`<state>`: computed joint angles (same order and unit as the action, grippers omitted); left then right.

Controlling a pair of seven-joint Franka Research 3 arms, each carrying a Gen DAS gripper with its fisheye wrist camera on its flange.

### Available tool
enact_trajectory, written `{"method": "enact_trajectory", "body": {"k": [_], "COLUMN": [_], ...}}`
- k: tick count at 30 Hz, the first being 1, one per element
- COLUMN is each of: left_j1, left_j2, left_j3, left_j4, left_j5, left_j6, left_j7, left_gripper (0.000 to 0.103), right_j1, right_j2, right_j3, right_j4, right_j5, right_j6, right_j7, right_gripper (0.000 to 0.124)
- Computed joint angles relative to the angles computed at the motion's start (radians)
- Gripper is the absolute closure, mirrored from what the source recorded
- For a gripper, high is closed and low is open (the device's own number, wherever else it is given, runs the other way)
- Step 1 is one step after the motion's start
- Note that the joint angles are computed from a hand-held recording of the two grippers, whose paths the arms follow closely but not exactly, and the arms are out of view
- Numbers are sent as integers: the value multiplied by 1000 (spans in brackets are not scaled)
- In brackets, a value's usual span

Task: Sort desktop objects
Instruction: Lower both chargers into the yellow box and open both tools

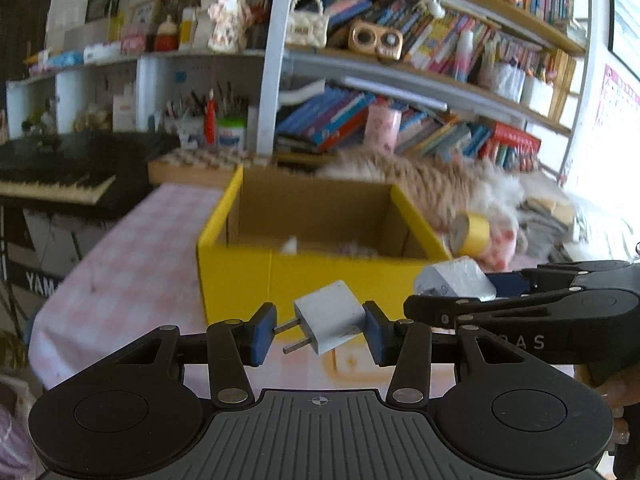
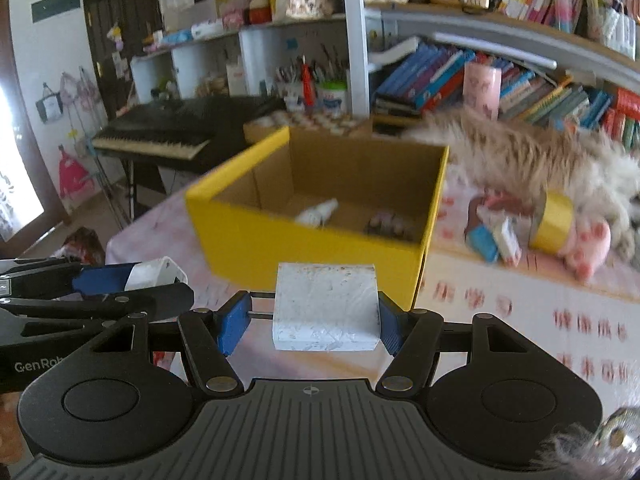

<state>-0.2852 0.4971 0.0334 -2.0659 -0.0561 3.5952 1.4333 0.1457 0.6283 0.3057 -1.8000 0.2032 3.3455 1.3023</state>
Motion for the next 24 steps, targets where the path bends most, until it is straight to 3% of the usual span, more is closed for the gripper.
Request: {"method": "enact_trajectory", "body": {"k": [8, 12, 19, 22, 24], "left_j1": [-75, -152, -221, -212, -184], "left_j2": [122, 193, 293, 339, 374], "left_j3": [77, 170, 296, 310, 289], "left_j4": [214, 331, 495, 573, 637], "left_j5": [-80, -153, -150, -115, -86], "left_j6": [-36, -87, -216, -297, -359], "left_j7": [26, 45, -24, -63, -86], "left_gripper": [58, 58, 58, 58, 58], "right_j1": [-77, -93, -72, -38, -12], "right_j2": [116, 183, 331, 417, 477], "right_j3": [62, 80, 71, 40, 16], "right_j4": [216, 336, 604, 774, 893], "right_j5": [-52, -47, -25, -16, -16], "right_j6": [-76, -144, -311, -430, -516], "right_j7": [-94, -177, -312, -345, -369], "right_gripper": [62, 62, 62, 62, 62]}}
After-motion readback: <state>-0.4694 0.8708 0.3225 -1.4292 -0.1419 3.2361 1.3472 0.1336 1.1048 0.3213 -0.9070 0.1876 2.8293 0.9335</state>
